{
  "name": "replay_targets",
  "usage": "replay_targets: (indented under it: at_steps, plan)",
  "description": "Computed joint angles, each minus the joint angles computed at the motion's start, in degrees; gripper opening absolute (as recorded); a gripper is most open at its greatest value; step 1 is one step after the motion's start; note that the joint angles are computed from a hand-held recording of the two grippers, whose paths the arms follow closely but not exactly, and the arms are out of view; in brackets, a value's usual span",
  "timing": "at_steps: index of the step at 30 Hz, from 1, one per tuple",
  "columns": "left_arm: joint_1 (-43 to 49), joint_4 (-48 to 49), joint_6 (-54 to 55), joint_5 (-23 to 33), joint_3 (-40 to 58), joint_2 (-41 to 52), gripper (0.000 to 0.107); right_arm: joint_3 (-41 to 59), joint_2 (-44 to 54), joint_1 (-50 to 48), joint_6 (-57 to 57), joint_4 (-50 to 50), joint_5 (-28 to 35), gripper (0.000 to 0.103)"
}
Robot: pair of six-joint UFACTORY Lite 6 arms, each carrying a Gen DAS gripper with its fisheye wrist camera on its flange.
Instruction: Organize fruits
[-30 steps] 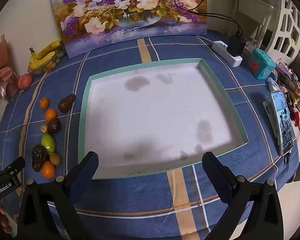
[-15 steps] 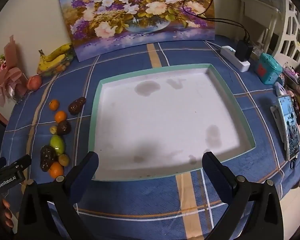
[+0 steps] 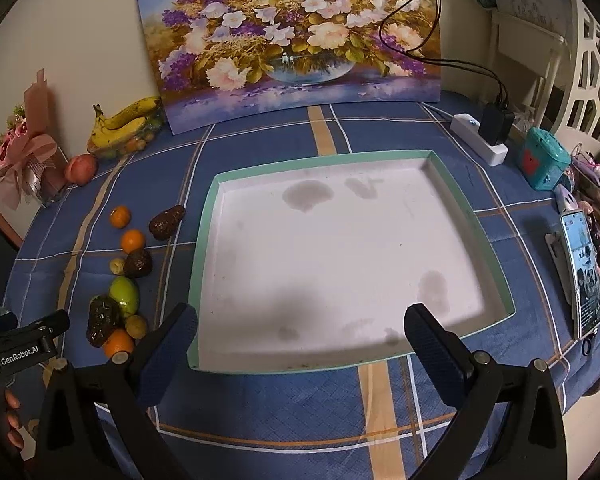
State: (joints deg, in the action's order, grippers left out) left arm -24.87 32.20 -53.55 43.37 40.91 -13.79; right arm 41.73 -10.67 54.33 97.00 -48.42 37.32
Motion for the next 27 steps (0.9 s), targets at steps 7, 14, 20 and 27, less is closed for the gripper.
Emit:
replay_targets:
  at_steps: [7,14,20,27]
  plan:
    - [0.30,-0.13,0.08,-0.28,-0.46,-0.21,0.103,0.02,0.25,-0.34,-1.01,1.18,-0.07,0.103]
    - [0.58,-0.25,0.23,-0.31,-0.70,-0.40,0.103,0.06,0.34,-0.49,-1.72,1.97,-0.12,0.103]
    - [0.71,-0.43,0.52,-0.23,-0.97,-0.78,0.103,0.06,0.48,-0.46,-1.62,2.10,-0.10,0.103]
    - [0.90,-0.57,0.66,-0.22,-1.08,-0.92,0.103,0.02,0.51,-0.57,-1.61,2.42,0.00,0.103]
